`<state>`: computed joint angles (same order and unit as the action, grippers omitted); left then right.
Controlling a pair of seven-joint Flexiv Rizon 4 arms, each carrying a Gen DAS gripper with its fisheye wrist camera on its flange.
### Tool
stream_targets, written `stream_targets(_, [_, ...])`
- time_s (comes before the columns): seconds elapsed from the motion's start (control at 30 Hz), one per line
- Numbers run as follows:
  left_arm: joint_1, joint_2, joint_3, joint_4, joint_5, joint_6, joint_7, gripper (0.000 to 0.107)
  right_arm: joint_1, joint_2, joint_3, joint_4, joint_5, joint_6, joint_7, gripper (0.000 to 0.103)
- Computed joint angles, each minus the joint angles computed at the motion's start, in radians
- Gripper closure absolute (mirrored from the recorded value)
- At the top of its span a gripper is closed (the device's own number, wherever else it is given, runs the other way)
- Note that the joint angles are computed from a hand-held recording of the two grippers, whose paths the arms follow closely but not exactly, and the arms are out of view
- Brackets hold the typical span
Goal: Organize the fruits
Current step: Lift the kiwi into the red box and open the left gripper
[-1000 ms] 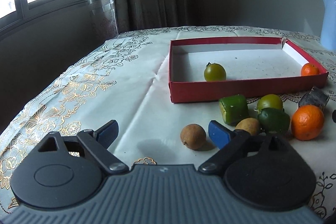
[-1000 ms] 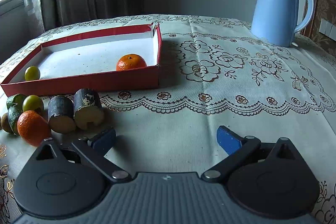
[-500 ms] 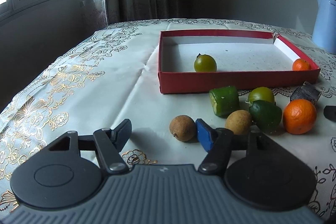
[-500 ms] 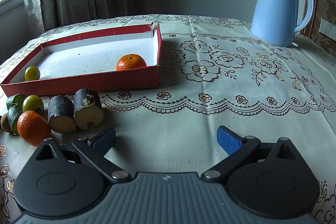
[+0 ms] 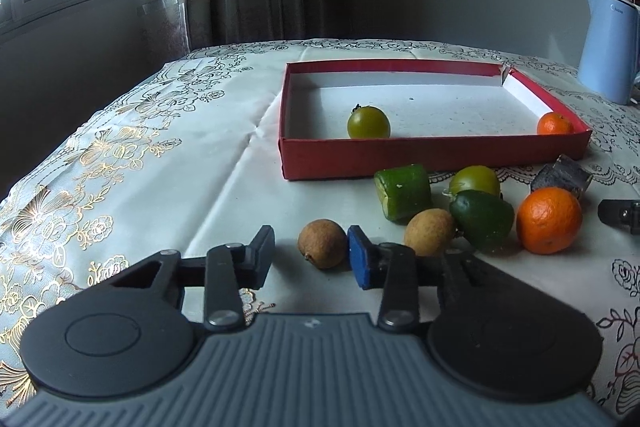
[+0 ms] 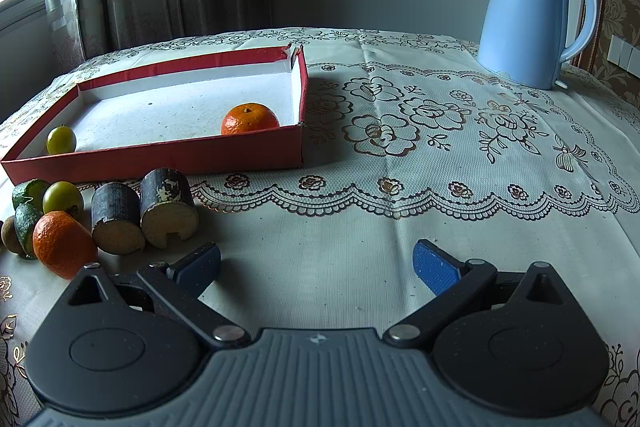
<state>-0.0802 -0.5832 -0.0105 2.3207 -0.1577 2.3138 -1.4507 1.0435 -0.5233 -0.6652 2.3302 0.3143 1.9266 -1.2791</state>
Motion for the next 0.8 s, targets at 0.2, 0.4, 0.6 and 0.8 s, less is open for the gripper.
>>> stream_targets(0.2, [-0.005, 0.002, -0.001, 0.0, 0.004, -0.002, 0.0, 0.083, 0.001, 0.0, 0.0, 0.0, 0.0, 0.0, 0.0, 0.0])
stream_targets(0.4, [-0.026, 0.004, 0.011, 0.003, -0.027, 0.005, 0.009, 0.083, 0.001, 0.0, -0.001, 0.0, 0.001, 0.0, 0.0, 0.0])
stream_targets(0.6, [-0.069, 0.021, 0.033, 0.001, -0.091, 0.034, 0.04, 0.083, 0.002, -0.001, -0.001, 0.0, 0.001, 0.0, 0.0, 0.0])
stream_targets(0.8, [-0.111, 0.02, 0.046, -0.044, -0.18, 0.027, 0.111, 0.083, 0.001, -0.001, -0.001, 0.0, 0.001, 0.0, 0.0, 0.0])
